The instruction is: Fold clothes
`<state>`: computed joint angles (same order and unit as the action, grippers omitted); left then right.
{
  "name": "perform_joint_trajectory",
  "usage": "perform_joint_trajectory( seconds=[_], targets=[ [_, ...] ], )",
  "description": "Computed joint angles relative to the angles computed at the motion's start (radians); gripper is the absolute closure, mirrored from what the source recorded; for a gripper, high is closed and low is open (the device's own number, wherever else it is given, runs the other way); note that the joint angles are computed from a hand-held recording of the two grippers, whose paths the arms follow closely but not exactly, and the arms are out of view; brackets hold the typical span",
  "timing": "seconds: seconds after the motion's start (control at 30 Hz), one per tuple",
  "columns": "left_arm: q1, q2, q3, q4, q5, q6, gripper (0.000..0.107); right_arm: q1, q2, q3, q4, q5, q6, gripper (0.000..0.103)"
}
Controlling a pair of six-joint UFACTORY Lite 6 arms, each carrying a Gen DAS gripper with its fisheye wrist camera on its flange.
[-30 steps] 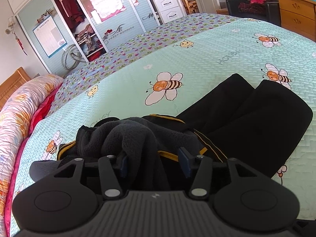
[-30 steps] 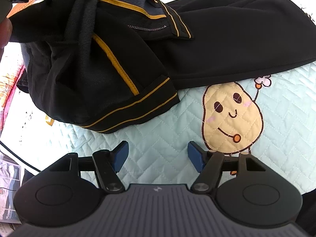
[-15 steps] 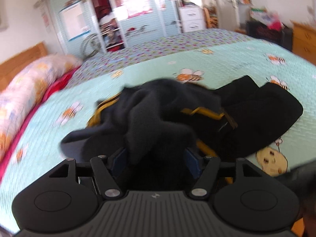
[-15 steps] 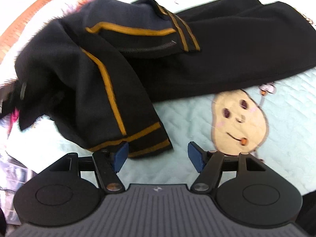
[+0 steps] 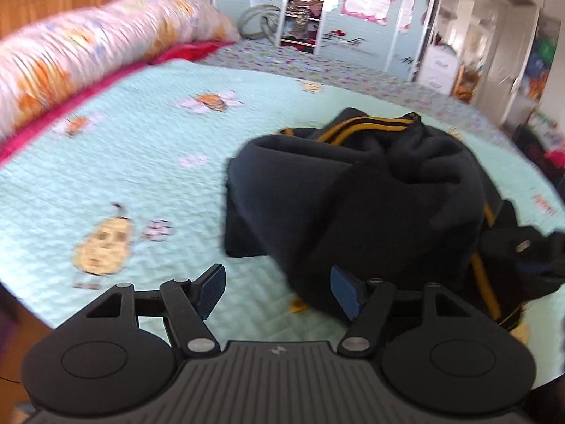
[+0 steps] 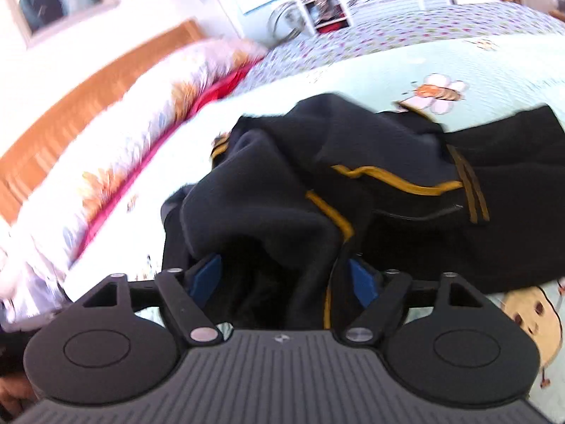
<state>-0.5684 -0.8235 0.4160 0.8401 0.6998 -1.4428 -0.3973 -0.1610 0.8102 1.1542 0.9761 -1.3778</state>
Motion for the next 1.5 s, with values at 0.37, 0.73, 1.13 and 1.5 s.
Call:
perform_joint_trajectory(
  seconds=[0.37,0.73,1.13,1.5],
  targets=[
    [0.071,0.012,-0.078,-0.088,-0.195,-0.013,0.038,0.158,0.508,0.388,-0.082,-0.181,0.220,0.079],
    [0.027,0.072,-0.008,-0.049,-0.183,-0.024,0.038,-0.296,0.521,0.614,0.142,0.024,0.166,0.089],
    [0.285,0.517,0.191,0.004,-0.514,-0.029,0.039,-0.430,0.317,0.264,0.060,0.278,-0.202,0.029],
    [0.295,0.509,0.132,0.124,-0.576,-0.162,0.038,0.136,0.184,0.016,0.301,-0.211,-0.494,0.017]
  ],
)
